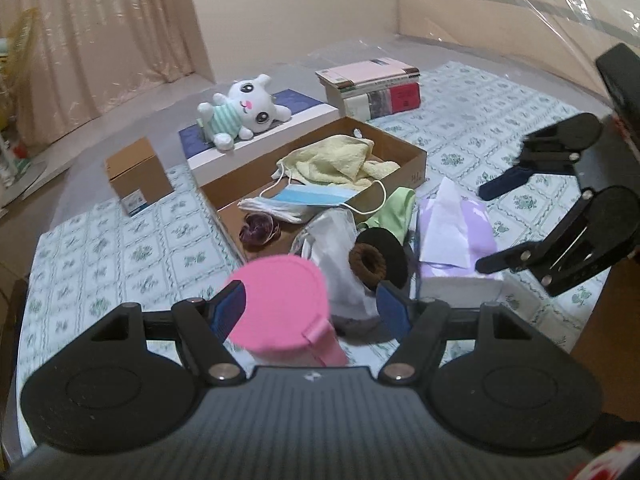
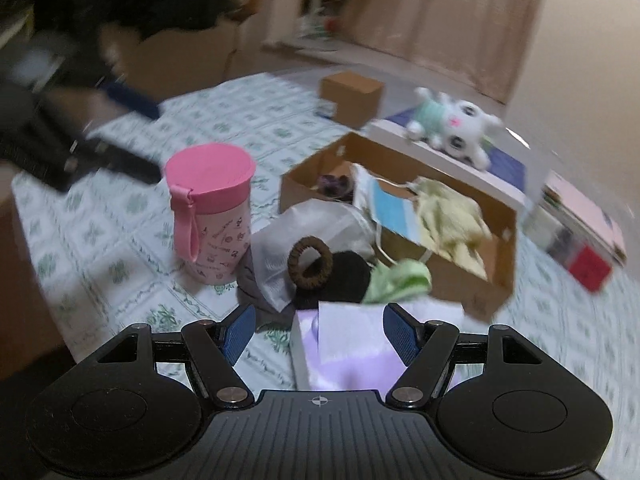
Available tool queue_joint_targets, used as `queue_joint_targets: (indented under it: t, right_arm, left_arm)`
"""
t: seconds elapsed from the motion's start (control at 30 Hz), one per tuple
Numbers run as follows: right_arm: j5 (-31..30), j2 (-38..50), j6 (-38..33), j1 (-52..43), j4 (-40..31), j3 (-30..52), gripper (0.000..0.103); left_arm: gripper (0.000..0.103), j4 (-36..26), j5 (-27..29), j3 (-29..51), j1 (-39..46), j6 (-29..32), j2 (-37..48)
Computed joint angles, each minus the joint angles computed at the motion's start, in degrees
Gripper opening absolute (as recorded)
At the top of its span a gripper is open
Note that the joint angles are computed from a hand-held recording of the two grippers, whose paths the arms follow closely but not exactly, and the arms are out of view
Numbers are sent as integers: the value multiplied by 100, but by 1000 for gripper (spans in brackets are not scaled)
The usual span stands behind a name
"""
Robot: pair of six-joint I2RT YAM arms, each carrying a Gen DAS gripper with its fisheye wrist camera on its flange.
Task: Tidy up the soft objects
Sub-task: 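Reach the left gripper toward the pink cup, then close the right gripper on the brown scrunchie in the pile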
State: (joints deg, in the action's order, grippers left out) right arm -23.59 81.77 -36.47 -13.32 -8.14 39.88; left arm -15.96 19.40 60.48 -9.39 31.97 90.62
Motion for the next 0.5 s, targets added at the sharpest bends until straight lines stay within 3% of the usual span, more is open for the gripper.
queue_joint_targets:
  t: [0.2,0.5]
  right_arm:
    - [161,1305,-462,385,62,898,71]
    - [391,3007,-652,647,-255,2348,70]
  left_arm:
    - [69,-668,53,1334,-35,340,1085]
    - [69,-1104,-88,2633,-168,643,2127]
